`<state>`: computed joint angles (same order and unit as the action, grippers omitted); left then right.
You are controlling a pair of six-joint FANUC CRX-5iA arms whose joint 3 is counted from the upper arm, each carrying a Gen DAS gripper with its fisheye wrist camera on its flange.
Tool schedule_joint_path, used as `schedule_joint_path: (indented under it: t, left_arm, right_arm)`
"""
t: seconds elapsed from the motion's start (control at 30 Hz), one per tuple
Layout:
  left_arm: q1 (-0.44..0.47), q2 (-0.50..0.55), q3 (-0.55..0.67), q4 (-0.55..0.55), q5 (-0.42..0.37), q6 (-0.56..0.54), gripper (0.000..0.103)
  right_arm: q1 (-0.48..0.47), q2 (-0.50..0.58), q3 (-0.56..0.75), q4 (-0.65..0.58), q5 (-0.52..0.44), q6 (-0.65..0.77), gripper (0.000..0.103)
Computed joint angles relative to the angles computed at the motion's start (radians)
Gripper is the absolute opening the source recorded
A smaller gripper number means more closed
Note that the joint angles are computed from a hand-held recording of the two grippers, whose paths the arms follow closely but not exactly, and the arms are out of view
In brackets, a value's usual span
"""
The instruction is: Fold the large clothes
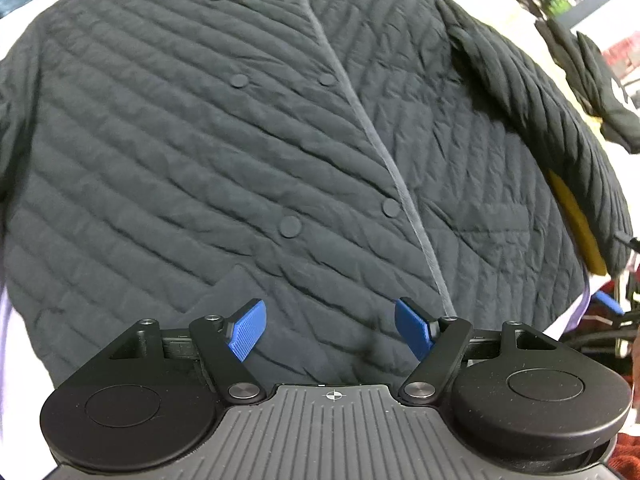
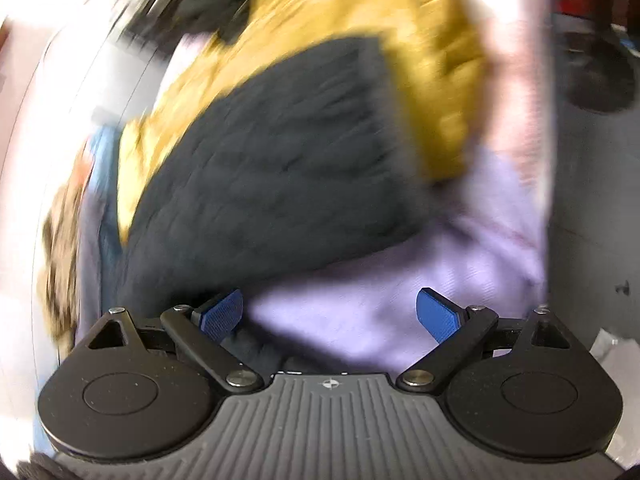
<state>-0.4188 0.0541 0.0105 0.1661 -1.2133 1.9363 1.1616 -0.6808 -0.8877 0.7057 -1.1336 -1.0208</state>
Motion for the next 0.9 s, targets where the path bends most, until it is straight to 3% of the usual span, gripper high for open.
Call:
schedule_joint_path:
  t: [0.13, 0.17, 0.2, 0.27, 0.33, 0.4, 0.57, 0.67, 0.77, 0.9]
  left_arm:
    - [0.002, 0.01, 0.006, 0.014, -0.006, -0.035, 0.103]
    - [0.003, 0.01, 0.005, 0.017, -0.006, -0.038, 0.103]
    - [0.004, 0.007, 0.002, 0.017, -0.004, -0.039, 0.103]
    - [0.007, 0.0, -0.006, 0.018, -0.001, -0.039, 0.103]
    - [0.01, -0.006, -0.014, 0.018, 0.0, -0.033, 0.103]
    - [0.015, -0.021, -0.028, 0.017, 0.004, -0.02, 0.103]
    - [0.036, -0.054, -0.067, 0.028, 0.009, -0.001, 0.103]
    - [0.046, -0.074, -0.079, 0.014, 0.01, 0.016, 0.103]
    - [0.052, -0.095, -0.091, -0.001, 0.016, 0.031, 0.103]
    - [0.068, -0.133, -0.117, -0.011, 0.025, 0.059, 0.103]
  right_arm:
    - [0.029, -0.027, -0.012, 0.019, -0.136, -0.103, 0.093]
    - [0.03, -0.031, -0.016, 0.032, -0.153, -0.098, 0.083]
    - [0.017, -0.046, -0.022, 0.041, -0.139, -0.055, 0.066]
    - [-0.027, -0.05, -0.008, 0.025, -0.074, 0.084, 0.058]
    - [-0.017, -0.03, 0.014, 0.047, -0.104, 0.175, 0.045]
    - [-0.024, -0.016, 0.039, 0.055, -0.108, 0.249, 0.018]
    - [-0.114, -0.01, 0.101, 0.078, -0.072, 0.355, 0.012]
    - [-0.237, 0.023, 0.146, 0.138, 0.004, 0.441, 0.011]
    - [-0.39, 0.074, 0.198, 0.223, 0.167, 0.55, 0.009]
    - [-0.565, 0.227, 0.339, 0.337, 0.395, 0.679, 0.009]
